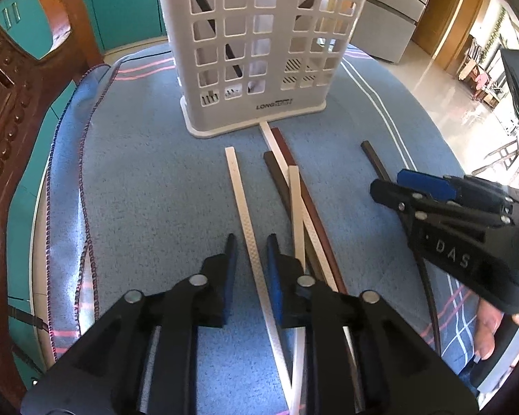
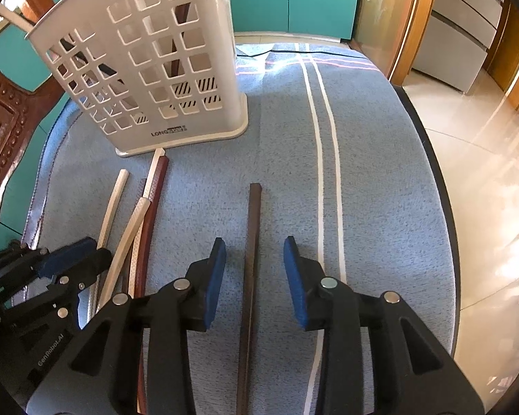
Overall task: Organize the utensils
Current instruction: 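Position the left gripper over a light wooden chopstick while the right gripper straddles a dark brown one, then grasp the light wooden chopstick with the left gripper while the right gripper grasps the dark brown one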
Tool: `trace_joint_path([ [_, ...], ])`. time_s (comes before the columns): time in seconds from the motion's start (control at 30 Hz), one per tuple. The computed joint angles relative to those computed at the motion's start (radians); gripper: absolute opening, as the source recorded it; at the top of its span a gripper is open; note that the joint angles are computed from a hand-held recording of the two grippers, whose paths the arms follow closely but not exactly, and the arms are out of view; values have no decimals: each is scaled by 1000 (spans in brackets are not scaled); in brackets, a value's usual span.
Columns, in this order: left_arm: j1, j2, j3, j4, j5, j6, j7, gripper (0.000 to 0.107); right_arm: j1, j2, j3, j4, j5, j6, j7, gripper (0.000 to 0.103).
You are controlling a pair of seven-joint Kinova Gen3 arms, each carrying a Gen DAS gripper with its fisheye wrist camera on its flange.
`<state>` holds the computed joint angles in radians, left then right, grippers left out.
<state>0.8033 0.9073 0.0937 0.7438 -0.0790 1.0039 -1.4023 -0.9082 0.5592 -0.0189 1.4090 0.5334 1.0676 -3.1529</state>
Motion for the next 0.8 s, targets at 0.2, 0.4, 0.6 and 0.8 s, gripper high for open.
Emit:
trace_joint_path([
  [0.2,2,21,-9,-41,-11,18,4,23,-14,10,-4,-18,3,35,16,35],
  [0.4,14,35,-27,-69,-29,28,13,23,-22,13,-7,-22,5,51,24,35],
  [0.6,21,43,-31,-85,-37,34,23,20,-37,25,-8,-44,10,82,36,36],
  [0.8,4,43,-26,-79,-21,18,43,9,-39,6,-10,-4,21,13,15,11],
])
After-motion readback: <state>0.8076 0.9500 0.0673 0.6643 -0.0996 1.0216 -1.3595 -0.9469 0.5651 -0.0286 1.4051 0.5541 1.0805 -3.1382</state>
